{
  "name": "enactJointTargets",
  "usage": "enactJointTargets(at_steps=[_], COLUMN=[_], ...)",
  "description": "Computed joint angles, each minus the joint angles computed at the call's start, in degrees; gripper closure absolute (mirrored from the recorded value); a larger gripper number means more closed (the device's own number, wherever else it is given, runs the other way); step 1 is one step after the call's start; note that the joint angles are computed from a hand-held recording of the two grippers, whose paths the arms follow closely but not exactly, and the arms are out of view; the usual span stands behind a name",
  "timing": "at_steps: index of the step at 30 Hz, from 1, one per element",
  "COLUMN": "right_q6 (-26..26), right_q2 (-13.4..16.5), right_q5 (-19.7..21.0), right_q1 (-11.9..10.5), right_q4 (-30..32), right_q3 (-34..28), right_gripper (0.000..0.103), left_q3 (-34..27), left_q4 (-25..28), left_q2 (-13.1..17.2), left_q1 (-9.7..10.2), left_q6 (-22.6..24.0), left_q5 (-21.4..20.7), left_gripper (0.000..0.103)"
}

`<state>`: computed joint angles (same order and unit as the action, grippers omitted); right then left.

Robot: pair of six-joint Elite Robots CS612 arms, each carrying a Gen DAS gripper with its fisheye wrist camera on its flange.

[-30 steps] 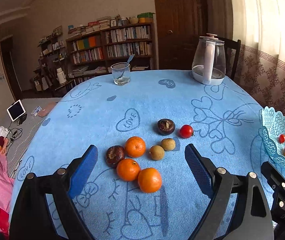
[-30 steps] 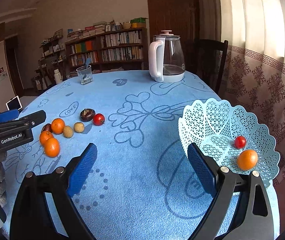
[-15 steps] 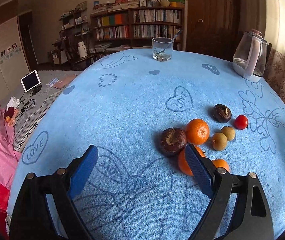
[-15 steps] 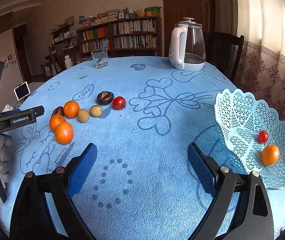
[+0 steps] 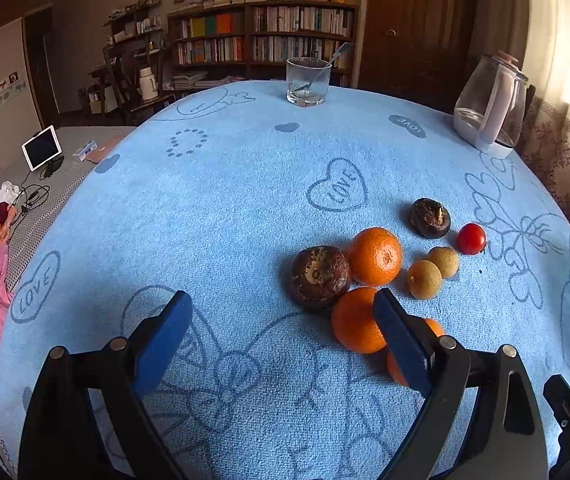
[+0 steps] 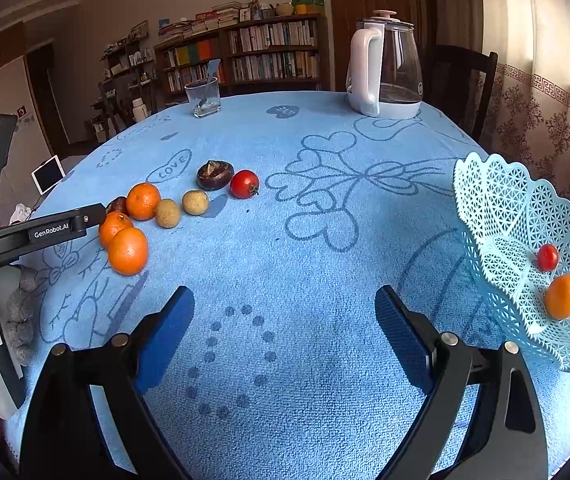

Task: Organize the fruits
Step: 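Grasp the tangerine with the left tool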

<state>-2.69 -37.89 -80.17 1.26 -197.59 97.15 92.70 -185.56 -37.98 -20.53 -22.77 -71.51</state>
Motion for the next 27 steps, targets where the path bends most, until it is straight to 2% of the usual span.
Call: enactJointTargets(at_steps=[3, 8, 12, 15, 22, 27], right_q6=[-0.1, 0.0, 0.3, 0.3, 0.4, 0.3], right_q2=[0.0, 0.0, 0.1, 0.1, 0.1, 0.1], right_q5=[0.2, 0.3, 0.5, 0.6, 0.7, 0.6], right_q1=[0.0, 0.0, -0.1, -0.1, -0.2, -0.2], right_q4=[0.3, 0.4, 0.5, 0.7, 0.6, 0.6], right_q3=[-0.1, -0.1, -0.2, -0.2, -0.1, -0.1], right_gripper=[0.01, 0.01, 0.01, 0.01, 0.01, 0.01], left_q3=[-0.5, -2.7, -4.1, -3.4, 0.8, 4.3], left_q4=[0.2, 2.1, 5.2, 4.1, -1.4, -3.1], left_q2=[0.2, 1.3, 2.0, 1.9, 0.3, -1.5], left_q1=[-0.15, -0.42, 0.34, 1.25, 1.83, 1.82], left_q6=[0.1, -0.2, -2.3, -3.5, -1.1, -0.2], left_q5=[-1.7, -1.9, -3.2, -6.2, -6.7, -4.3], left_gripper=[0.012, 0.012, 0.011, 0.011, 0.01, 0.01])
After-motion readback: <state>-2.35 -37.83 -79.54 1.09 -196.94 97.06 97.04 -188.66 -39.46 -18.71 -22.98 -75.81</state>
